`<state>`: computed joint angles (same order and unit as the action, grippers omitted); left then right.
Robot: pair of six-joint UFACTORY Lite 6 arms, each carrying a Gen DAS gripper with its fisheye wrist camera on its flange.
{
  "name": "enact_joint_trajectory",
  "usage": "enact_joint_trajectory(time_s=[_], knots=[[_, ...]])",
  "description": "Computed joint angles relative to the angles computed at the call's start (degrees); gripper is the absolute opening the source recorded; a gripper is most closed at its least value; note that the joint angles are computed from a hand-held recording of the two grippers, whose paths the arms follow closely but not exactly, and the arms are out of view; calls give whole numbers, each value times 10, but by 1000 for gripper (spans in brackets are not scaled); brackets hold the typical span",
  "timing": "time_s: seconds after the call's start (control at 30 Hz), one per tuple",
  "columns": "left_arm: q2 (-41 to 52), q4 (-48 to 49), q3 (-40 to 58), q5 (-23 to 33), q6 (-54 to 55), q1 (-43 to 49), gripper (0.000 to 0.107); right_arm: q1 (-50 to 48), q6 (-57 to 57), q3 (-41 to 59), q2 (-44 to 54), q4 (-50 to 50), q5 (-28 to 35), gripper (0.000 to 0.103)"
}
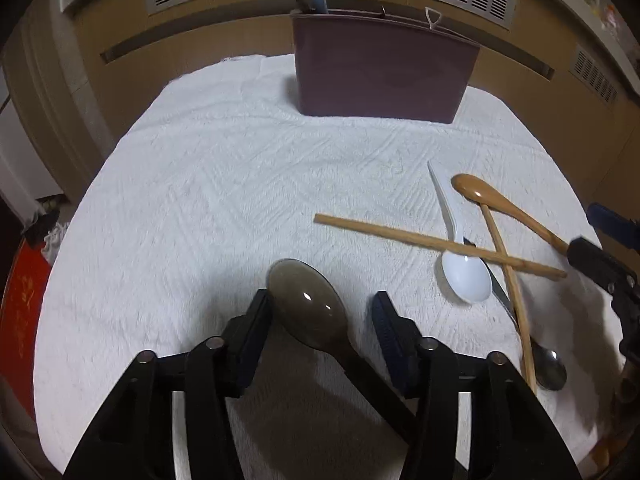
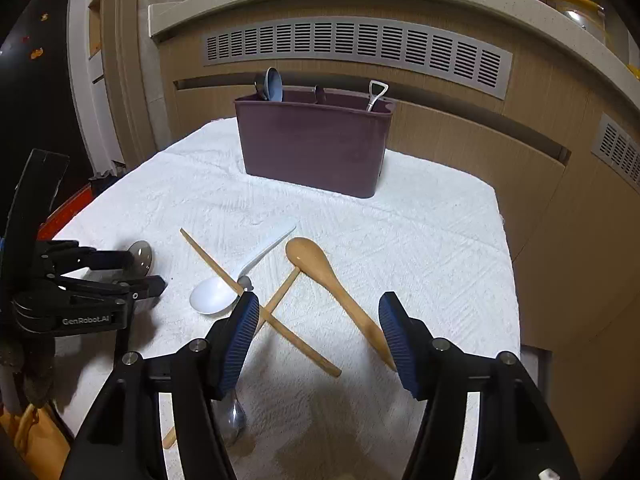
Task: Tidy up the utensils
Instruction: 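Grasp the dark translucent spoon with the left tool while the right tool reaches toward a chopstick, then grasp a wooden chopstick with the right tool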
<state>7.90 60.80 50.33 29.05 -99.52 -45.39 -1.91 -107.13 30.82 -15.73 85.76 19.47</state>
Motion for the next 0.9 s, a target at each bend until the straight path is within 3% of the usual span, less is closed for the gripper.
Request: enact_joint_trajectory(time_s=[0.27, 0.53, 0.7, 0.77, 0.83, 0.9], knots=[[-29, 11, -19, -30, -4, 16, 34, 4, -9, -11, -16, 0, 1, 60], [-222, 40, -84, 82, -14, -40, 33, 61, 74, 31, -6, -152, 35, 60], [-302, 43, -116, 90, 1, -26, 34, 138, 179, 156, 129, -273, 39, 60], [-324, 45, -135, 73, 1, -10, 34, 157, 230, 202, 180, -322, 37, 55], [-350, 46, -159, 49, 3, 9, 34, 179, 310, 254, 232, -408, 35, 36], [-375, 46, -182, 7, 12, 42, 34, 197, 357, 282, 261, -463, 29, 30]])
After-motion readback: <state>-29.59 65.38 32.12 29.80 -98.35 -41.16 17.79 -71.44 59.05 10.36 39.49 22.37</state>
